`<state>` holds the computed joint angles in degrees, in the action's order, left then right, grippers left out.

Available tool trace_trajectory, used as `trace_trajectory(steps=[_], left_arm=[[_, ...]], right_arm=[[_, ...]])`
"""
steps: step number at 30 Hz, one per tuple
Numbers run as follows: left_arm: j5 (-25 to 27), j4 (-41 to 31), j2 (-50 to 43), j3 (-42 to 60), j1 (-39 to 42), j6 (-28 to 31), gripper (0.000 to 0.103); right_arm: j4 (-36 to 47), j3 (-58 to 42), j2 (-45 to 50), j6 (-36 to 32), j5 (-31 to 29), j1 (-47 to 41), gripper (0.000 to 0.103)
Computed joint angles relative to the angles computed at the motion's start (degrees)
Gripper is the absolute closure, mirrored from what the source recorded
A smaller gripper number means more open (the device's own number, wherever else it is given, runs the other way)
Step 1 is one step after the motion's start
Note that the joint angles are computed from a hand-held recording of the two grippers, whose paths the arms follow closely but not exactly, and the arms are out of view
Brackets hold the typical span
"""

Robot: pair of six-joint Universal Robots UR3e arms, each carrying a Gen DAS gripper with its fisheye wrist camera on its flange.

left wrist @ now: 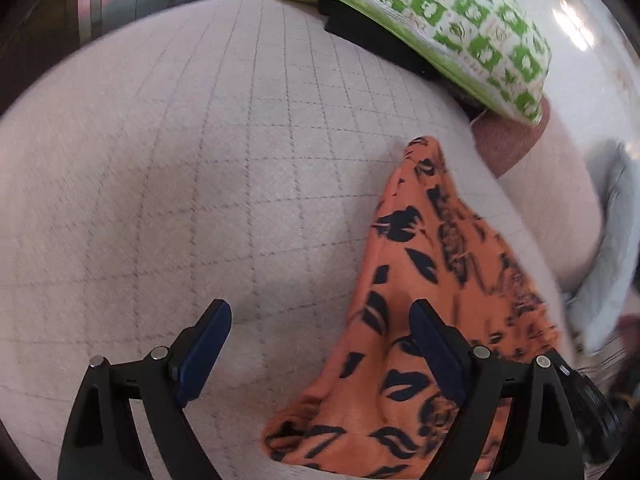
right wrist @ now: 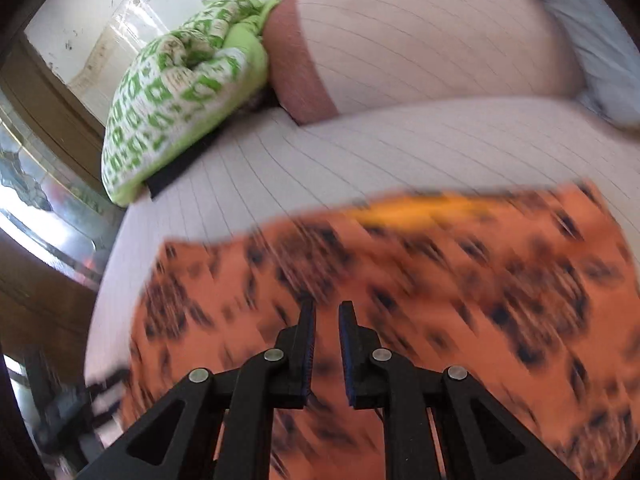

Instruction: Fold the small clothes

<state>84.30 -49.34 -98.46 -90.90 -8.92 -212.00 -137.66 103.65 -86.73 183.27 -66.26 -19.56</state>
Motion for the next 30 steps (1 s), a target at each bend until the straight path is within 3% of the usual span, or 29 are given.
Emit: trace_trajectory(steps=[2, 4, 5, 9, 12, 14, 17, 21, 23, 26, 30], left_arm=[[6.0, -3.0, -1.3, 2.0, -1.9, 1.0, 0.012], [8.7, -4.1, -1.9, 2.4, -2.6, 1.7, 0.01], [9.7, -4.8, -2.0, 3.0, -3.0, 1.8, 0.01], [16.8, -6.1, -1.9, 6.0, -6.6, -0.9, 0.01], [21.4, -1.3, -0.5, 5.5, -10.5, -1.0, 0.01], [20.8, 2.0, -0.8, 5.8, -13.1, 0.6, 0.01], [17.4, 1.3, -6.1, 11.5, -16.8, 4.6, 0.01], [18.6, -9.8, -16.3, 24.6, -21.9, 7.6, 0.01], [21.8, -16.3, -21.4, 31.3, -24.2, 7.8, 0.009], [27.2, -18.9, -25.1, 35.9, -27.0, 7.7, 0.004], [25.9, -18.6, -26.6, 37.4, -26.4, 5.6, 0.0]], right_arm=[[-0.8, 9.4, -8.0, -3.7, -1.9, -3.0, 0.089], [3.2, 13.8, -11.6, -6.1, -6.1, -4.7, 0.089], [5.2, 16.6, -14.2, -8.4, -5.1, -7.0, 0.089], [17.6, 23.4, -30.1, -16.6, 5.1, -21.0, 0.089], [22.8, 26.2, -38.8, -20.4, 13.0, -31.5, 0.089], [26.3, 27.4, -41.9, -23.3, 17.2, -37.7, 0.089], [19.9, 28.7, -37.6, -18.6, 16.8, -37.7, 0.089], [11.6, 26.5, -25.1, -14.9, 11.7, -31.9, 0.089], [8.5, 27.9, -23.7, -14.3, 12.3, -31.3, 0.088], [8.5, 26.2, -22.7, -14.1, 10.6, -29.3, 0.089], [10.9, 21.9, -19.4, -14.1, 13.1, -29.2, 0.089]])
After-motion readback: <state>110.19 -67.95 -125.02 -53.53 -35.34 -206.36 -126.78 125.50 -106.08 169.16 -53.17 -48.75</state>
